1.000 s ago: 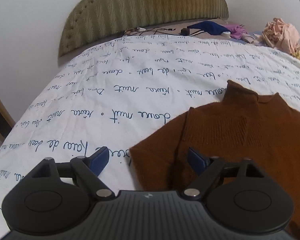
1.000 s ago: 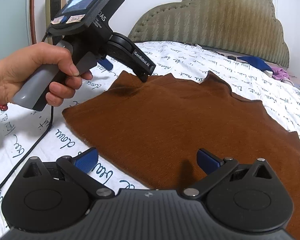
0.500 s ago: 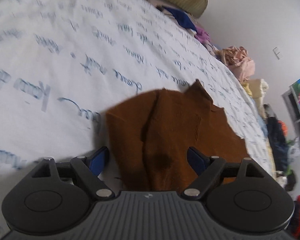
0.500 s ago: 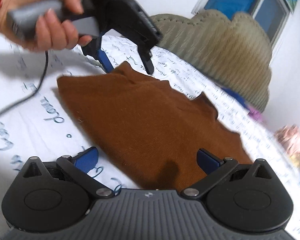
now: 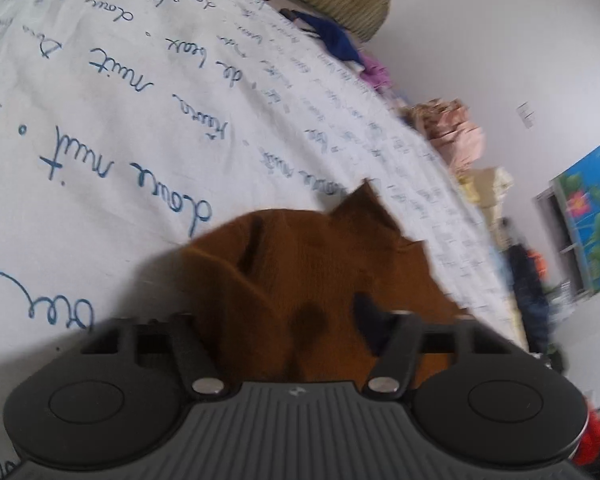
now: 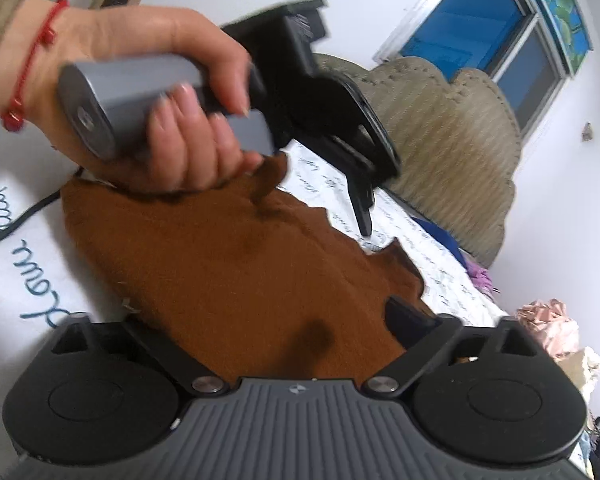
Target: Fold small clothes
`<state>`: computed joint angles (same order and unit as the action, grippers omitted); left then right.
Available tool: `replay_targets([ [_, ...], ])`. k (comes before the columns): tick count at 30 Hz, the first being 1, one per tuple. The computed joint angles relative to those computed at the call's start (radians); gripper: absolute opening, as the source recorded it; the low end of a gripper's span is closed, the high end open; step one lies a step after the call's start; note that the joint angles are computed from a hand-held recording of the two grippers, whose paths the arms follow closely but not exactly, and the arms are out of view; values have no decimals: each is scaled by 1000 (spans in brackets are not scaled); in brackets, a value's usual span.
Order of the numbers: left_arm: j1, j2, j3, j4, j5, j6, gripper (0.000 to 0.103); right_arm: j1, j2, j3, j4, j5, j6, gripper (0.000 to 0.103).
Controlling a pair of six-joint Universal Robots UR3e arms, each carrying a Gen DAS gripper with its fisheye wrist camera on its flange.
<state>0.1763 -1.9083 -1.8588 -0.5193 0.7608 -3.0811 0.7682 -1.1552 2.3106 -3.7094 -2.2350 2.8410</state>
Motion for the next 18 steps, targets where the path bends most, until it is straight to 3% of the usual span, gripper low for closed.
replay_targets([
  [1,-13,1,8,2,25,-6,45,-3,-6,10,-4,14,-8,71],
  [3,-36,15,17,-9,92,-7,20,-19,-39,33,15,69,-22,48],
  [6,-89,55,3,32,200,-16,12,-62,-109,83,50,180,-42,21],
  [10,-176,122,8,45,352,-7,10,-80,-158,138,25,223,-81,13],
  [18,-313,179,109,-32,513,-31,10,-143,-326,295,-66,282,-125,11],
])
